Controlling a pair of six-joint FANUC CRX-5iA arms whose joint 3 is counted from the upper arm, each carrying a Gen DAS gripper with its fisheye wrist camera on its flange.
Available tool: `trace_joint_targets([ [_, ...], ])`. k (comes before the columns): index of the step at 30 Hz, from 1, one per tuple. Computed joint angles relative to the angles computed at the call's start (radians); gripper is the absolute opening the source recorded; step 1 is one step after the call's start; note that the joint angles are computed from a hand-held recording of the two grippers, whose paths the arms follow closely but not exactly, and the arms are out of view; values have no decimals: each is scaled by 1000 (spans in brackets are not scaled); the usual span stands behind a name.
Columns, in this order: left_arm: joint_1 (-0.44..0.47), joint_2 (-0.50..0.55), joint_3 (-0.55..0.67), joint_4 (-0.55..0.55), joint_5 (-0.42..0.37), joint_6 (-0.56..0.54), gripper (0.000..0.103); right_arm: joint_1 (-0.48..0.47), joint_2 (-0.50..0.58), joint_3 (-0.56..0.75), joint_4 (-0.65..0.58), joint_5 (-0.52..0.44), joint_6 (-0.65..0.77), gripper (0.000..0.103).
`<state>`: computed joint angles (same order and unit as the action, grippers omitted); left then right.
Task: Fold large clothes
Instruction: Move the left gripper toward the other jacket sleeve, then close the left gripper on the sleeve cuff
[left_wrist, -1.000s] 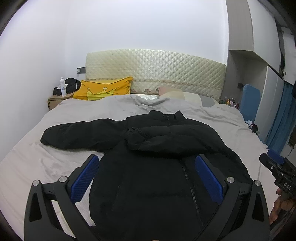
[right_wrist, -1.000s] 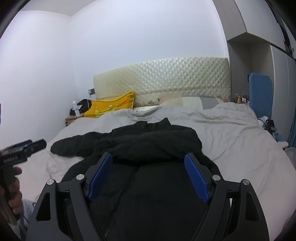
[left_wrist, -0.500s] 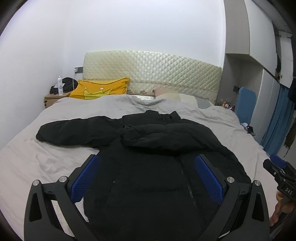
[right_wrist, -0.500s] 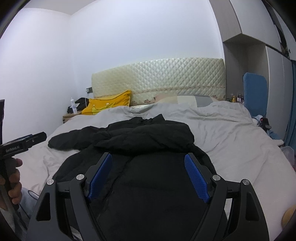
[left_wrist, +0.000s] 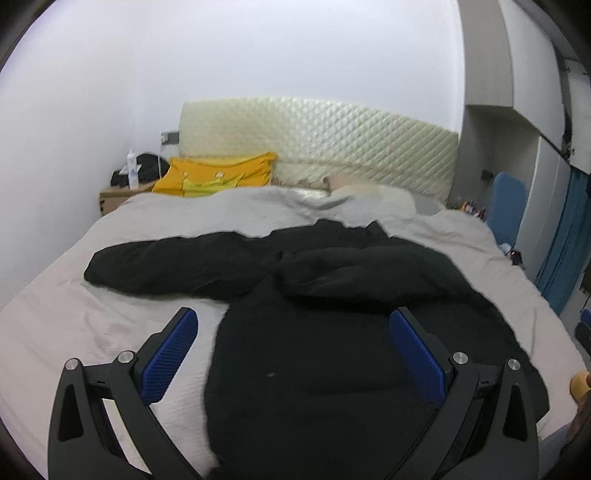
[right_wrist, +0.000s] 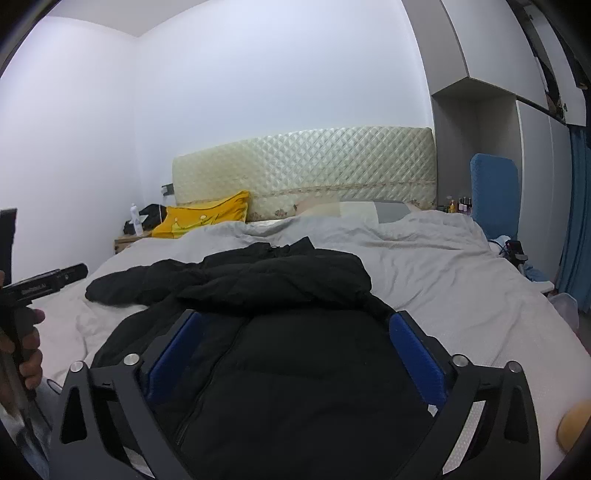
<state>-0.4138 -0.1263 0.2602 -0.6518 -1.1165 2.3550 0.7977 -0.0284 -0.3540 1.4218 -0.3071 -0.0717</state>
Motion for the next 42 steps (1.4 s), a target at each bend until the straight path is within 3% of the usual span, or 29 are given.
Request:
trace_joint_targets([
  [5, 106, -22, 13, 24, -18, -96, 103, 8, 4, 5, -23, -11, 24, 103],
  [10, 249, -42, 8, 103, 22, -216, 103, -7, 6, 0, 14, 8, -13, 103],
  [16, 504, -78, -78, 317, 90, -371, 103, -48, 10, -19, 158, 21, -141, 103],
  [21, 726, -90, -168, 495, 137, -477, 103, -59, 22, -12, 133, 46, -160, 103],
  [23, 837, -86, -214, 625, 160, -537, 103, -44, 33, -2, 85, 15, -129, 103],
  [27, 979, -71, -268, 771, 185, -592, 103, -8, 54, 27, -19, -42, -53, 103],
  [33, 1181, -58, -473, 1190, 285, -782, 103, 35, 102, 92, -156, -87, 37, 103],
  [38, 1241, -5, -619, 1479, 374, -944, 102, 75, 158, 168, -249, -142, 124, 103],
  [42, 1227, 76, -678, 1709, 419, -1094, 99, 90, 189, 213, -328, -165, 135, 103],
])
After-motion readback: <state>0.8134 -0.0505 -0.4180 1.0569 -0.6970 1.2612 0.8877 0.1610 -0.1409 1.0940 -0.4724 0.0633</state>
